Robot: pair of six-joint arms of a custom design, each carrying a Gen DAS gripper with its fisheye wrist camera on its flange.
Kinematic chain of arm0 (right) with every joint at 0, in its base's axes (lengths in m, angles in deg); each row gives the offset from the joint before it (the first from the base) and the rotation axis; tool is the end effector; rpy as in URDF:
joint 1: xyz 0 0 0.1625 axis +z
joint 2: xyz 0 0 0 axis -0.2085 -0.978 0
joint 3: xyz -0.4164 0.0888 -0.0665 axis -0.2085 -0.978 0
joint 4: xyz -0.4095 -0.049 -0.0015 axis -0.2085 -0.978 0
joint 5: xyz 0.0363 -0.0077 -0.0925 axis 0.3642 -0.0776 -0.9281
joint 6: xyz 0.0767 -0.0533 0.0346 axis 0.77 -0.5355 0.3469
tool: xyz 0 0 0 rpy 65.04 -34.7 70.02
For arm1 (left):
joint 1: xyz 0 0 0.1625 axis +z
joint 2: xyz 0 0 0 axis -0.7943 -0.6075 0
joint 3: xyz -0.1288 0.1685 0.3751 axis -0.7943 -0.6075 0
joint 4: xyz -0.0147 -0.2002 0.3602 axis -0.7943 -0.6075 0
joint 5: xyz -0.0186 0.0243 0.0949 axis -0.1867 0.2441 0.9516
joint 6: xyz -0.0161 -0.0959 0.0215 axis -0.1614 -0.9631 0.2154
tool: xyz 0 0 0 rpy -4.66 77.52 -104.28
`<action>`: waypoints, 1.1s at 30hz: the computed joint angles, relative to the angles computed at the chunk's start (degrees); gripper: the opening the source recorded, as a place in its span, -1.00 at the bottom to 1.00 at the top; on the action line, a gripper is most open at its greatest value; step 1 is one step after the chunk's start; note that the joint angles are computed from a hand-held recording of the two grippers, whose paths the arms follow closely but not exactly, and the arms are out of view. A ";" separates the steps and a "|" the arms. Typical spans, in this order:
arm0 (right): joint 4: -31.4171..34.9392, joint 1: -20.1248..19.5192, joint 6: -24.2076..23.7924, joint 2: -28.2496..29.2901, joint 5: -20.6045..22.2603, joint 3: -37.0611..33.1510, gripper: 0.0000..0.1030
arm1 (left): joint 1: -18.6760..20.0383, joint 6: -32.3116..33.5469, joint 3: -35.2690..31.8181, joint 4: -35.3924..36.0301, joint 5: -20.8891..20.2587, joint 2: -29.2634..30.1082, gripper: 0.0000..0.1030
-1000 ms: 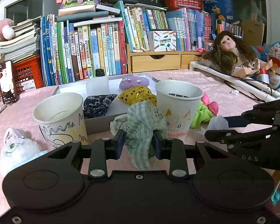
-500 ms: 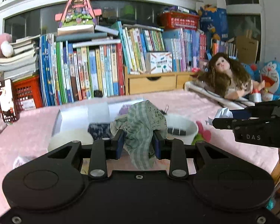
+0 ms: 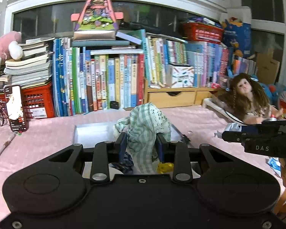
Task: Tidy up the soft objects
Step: 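Lower the cloth into the tray with the left tool while the right tool lowers and releases the paper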
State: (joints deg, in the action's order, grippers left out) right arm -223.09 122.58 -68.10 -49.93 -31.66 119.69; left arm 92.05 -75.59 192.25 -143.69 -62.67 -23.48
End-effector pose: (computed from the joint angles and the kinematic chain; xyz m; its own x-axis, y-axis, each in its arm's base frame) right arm 0.3179 -0.5196 0.0714 -0.5826 -0.6233 0.5216 -0.8106 0.3981 -0.4296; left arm -0.1278 -0.4004 0.3188 -0.7311 -0.1979 -0.6529 0.5315 0.4348 -0.7270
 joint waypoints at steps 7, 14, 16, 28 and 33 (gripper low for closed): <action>10.74 1.16 3.65 3.16 -2.26 -8.62 -0.22 | 7.03 -9.04 -6.52 17.69 -4.37 -4.78 -0.41; 19.56 2.21 7.22 7.46 -5.52 -16.95 -0.22 | 14.59 -16.00 -13.72 30.94 -10.65 -6.10 -0.41; 20.84 2.55 8.10 8.73 -6.16 -19.06 -0.22 | 16.71 -17.42 -15.90 33.63 -11.86 -5.61 -0.41; 33.01 3.73 14.18 20.21 -10.67 -38.86 -0.21 | 26.16 -15.41 -25.27 36.50 -15.13 0.89 -0.40; 35.92 3.72 15.56 23.71 -12.31 -43.64 -0.21 | 28.90 -15.33 -27.88 37.19 -17.08 3.03 -0.40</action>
